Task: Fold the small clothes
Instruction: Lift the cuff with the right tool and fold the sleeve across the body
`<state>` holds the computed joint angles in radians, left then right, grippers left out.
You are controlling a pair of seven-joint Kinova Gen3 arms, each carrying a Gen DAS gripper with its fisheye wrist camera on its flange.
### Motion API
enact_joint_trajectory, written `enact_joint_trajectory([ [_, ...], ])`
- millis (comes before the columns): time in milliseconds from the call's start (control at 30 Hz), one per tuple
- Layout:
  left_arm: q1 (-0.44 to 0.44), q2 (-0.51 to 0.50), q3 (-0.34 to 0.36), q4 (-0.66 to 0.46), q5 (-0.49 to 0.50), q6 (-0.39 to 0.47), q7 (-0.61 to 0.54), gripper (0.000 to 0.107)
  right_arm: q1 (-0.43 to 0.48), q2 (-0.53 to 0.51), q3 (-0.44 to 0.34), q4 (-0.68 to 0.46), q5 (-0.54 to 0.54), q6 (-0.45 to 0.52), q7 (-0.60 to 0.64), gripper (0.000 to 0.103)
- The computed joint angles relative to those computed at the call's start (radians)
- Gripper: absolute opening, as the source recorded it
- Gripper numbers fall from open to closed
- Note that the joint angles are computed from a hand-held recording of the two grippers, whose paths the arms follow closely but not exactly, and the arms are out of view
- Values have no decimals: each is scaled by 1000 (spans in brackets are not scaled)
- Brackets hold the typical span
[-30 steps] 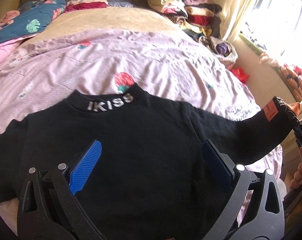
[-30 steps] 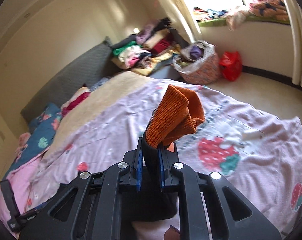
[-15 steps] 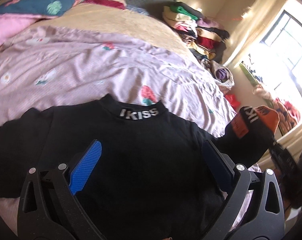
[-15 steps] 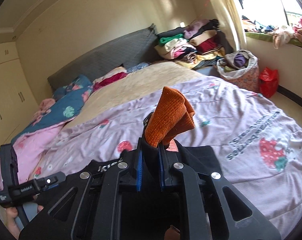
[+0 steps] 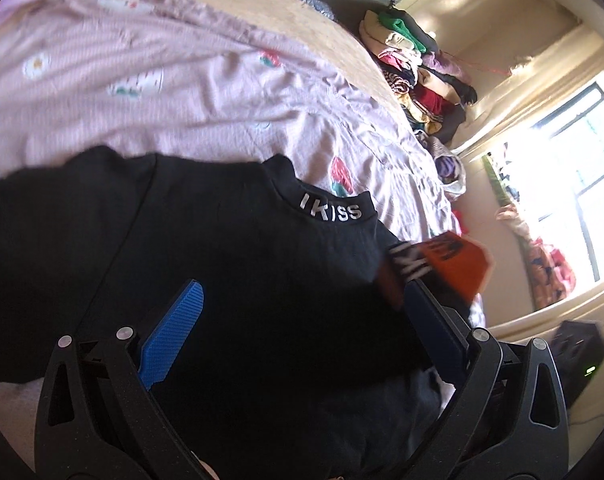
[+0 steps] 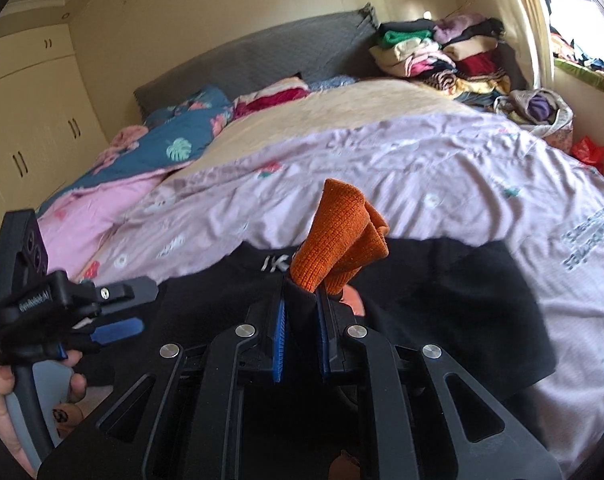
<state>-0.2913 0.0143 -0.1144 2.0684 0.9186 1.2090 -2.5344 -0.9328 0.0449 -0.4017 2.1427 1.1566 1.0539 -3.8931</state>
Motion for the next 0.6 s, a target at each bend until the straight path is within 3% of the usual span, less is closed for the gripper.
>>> enact_joint_trajectory([
  [167, -43, 76, -10, -2, 40, 98, -39, 94, 7, 41, 19, 10, 25, -132, -34, 23],
  [333, -52, 92, 9, 3, 21, 94, -26, 94, -8, 22, 15, 34, 20, -218, -8, 42],
  [500, -30, 108, 31, 13, -20, 55, -5, 94, -37, -36, -27, 62, -15, -181, -17, 54],
  [600, -12, 110, 46, 33, -27, 23, -15, 93, -41, -69, -56, 62, -75, -117, 0, 55],
])
